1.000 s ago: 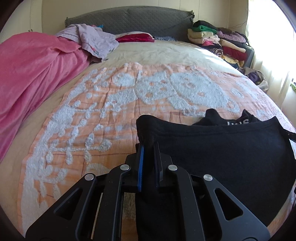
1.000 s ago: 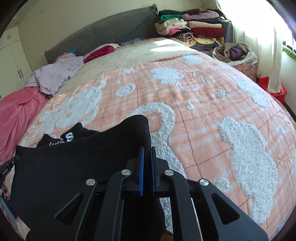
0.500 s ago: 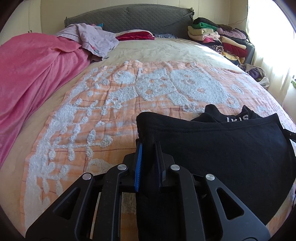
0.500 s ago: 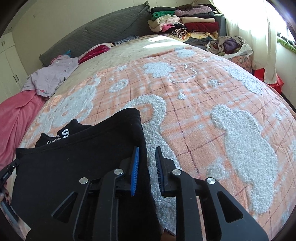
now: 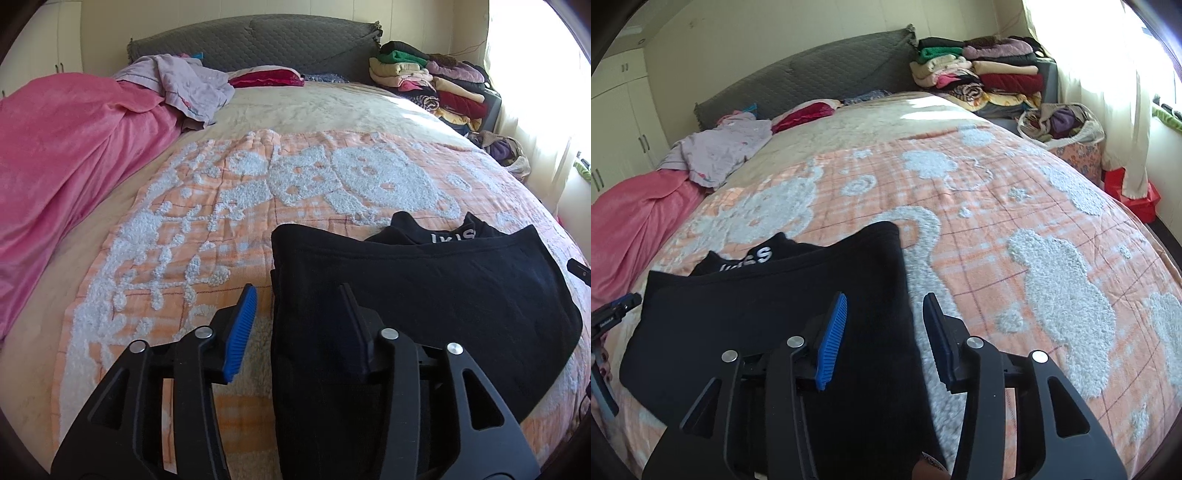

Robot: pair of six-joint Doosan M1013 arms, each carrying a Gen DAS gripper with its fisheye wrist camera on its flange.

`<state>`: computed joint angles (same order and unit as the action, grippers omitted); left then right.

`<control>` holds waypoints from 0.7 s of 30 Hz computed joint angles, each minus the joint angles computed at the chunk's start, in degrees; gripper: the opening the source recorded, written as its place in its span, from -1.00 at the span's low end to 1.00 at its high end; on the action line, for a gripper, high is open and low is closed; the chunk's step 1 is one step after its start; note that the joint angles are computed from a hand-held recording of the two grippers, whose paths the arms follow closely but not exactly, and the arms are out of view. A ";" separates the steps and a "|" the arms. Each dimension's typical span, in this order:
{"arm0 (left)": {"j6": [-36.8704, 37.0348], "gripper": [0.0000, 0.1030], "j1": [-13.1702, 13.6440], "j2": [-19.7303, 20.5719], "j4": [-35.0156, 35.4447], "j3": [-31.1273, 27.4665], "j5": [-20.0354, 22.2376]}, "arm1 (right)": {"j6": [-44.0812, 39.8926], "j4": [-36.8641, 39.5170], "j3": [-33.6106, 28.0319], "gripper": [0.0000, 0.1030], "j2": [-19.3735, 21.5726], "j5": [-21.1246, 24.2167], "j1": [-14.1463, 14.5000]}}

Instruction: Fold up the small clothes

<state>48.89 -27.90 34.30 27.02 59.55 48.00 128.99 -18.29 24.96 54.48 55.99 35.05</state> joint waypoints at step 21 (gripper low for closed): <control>2.30 0.73 -0.29 -2.63 -2.33 2.93 2.65 | -21.59 8.73 -13.65 0.73 6.33 4.45 6.23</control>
<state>51.19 -28.20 31.68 24.69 62.48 50.65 107.40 -9.56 11.31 60.81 60.44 41.28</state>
